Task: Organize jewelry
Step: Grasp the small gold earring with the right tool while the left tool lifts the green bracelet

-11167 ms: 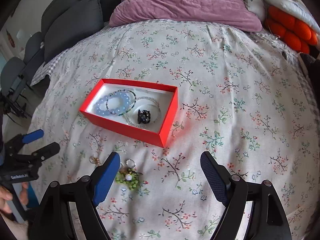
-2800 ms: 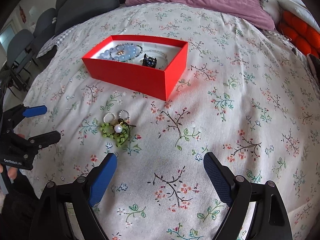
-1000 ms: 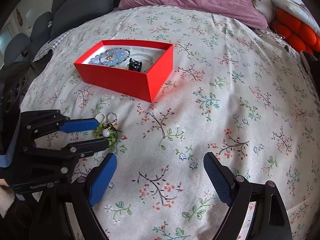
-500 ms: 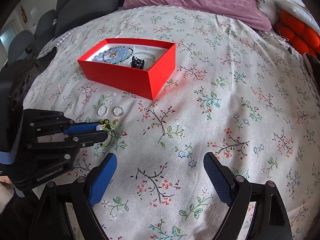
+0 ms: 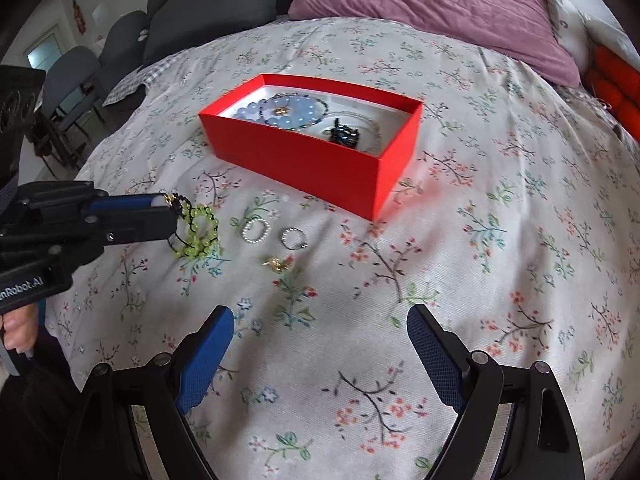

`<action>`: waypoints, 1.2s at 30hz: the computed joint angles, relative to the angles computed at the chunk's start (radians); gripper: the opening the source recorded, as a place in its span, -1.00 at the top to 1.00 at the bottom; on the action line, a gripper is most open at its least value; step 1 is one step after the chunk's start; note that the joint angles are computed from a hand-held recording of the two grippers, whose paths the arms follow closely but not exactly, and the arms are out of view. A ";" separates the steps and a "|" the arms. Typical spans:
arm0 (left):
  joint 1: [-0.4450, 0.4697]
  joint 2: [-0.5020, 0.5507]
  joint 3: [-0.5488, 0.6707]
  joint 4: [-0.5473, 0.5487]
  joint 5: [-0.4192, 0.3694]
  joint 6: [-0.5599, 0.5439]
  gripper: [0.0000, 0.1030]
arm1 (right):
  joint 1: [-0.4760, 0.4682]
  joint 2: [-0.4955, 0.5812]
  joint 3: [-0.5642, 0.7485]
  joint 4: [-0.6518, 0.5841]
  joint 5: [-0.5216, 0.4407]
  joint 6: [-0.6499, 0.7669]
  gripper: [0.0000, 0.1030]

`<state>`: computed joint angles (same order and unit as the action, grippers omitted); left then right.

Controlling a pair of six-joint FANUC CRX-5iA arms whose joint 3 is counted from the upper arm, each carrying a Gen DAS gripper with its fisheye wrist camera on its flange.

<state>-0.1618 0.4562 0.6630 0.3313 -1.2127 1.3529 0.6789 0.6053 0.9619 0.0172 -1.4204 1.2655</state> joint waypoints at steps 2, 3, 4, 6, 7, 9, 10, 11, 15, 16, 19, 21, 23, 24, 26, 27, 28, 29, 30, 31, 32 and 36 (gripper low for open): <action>0.003 0.006 0.015 -0.016 -0.016 0.022 0.75 | -0.001 0.006 0.000 -0.015 0.017 -0.018 -0.72; 0.005 0.007 0.020 -0.024 -0.023 0.031 0.75 | -0.004 0.011 0.002 -0.029 0.022 -0.030 -0.62; 0.007 0.009 0.025 -0.032 -0.031 0.042 0.75 | -0.006 0.018 0.009 -0.044 0.021 -0.035 -0.53; 0.012 0.011 0.026 -0.033 -0.039 0.049 0.75 | -0.005 0.028 0.012 -0.047 0.027 -0.035 -0.35; 0.016 0.012 0.023 -0.029 -0.041 0.051 0.75 | 0.000 0.025 -0.001 -0.038 0.042 -0.030 -0.35; 0.020 0.009 0.016 -0.024 -0.043 0.050 0.75 | 0.008 0.013 -0.030 -0.028 0.080 -0.010 -0.23; 0.021 0.008 0.015 -0.023 -0.044 0.050 0.75 | 0.008 0.014 -0.029 -0.033 0.085 0.003 -0.19; 0.023 0.008 0.013 -0.020 -0.046 0.049 0.75 | 0.009 0.018 -0.024 -0.037 0.087 0.015 -0.15; 0.027 0.010 0.008 -0.009 -0.051 0.049 0.75 | 0.025 0.043 -0.006 0.006 0.078 0.018 -0.14; 0.028 0.012 0.011 -0.009 -0.056 0.049 0.75 | 0.028 0.050 0.000 0.016 0.077 0.015 -0.14; 0.030 0.016 0.013 -0.008 -0.065 0.055 0.75 | 0.040 0.071 0.020 0.055 0.071 0.001 -0.09; 0.031 0.018 0.013 -0.012 -0.072 0.064 0.75 | 0.055 0.081 0.019 0.100 0.069 -0.003 -0.03; 0.031 0.022 0.015 -0.017 -0.080 0.071 0.75 | 0.066 0.096 0.031 0.132 0.059 -0.002 0.00; 0.030 0.023 0.016 -0.018 -0.083 0.073 0.75 | 0.069 0.100 0.032 0.143 0.059 0.001 0.02; 0.030 0.029 0.025 -0.024 -0.094 0.078 0.75 | 0.074 0.108 0.040 0.160 0.053 0.003 0.13; 0.030 0.030 0.027 -0.026 -0.096 0.079 0.75 | 0.075 0.113 0.048 0.164 0.048 0.006 0.16; 0.030 0.030 0.026 -0.027 -0.097 0.082 0.75 | 0.076 0.114 0.048 0.166 0.047 0.008 0.18; 0.030 0.030 0.027 -0.027 -0.098 0.084 0.75 | 0.077 0.116 0.050 0.171 0.045 0.009 0.23; 0.030 0.030 0.027 -0.028 -0.099 0.086 0.75 | 0.080 0.118 0.052 0.176 0.044 0.014 0.29; 0.030 0.029 0.026 -0.028 -0.099 0.087 0.75 | 0.084 0.116 0.047 0.180 0.044 0.018 0.33; 0.031 0.030 0.027 -0.029 -0.100 0.088 0.75 | 0.085 0.118 0.051 0.176 0.040 0.029 0.48; 0.032 0.031 0.028 -0.033 -0.104 0.094 0.75 | 0.083 0.120 0.064 0.148 0.027 0.049 0.72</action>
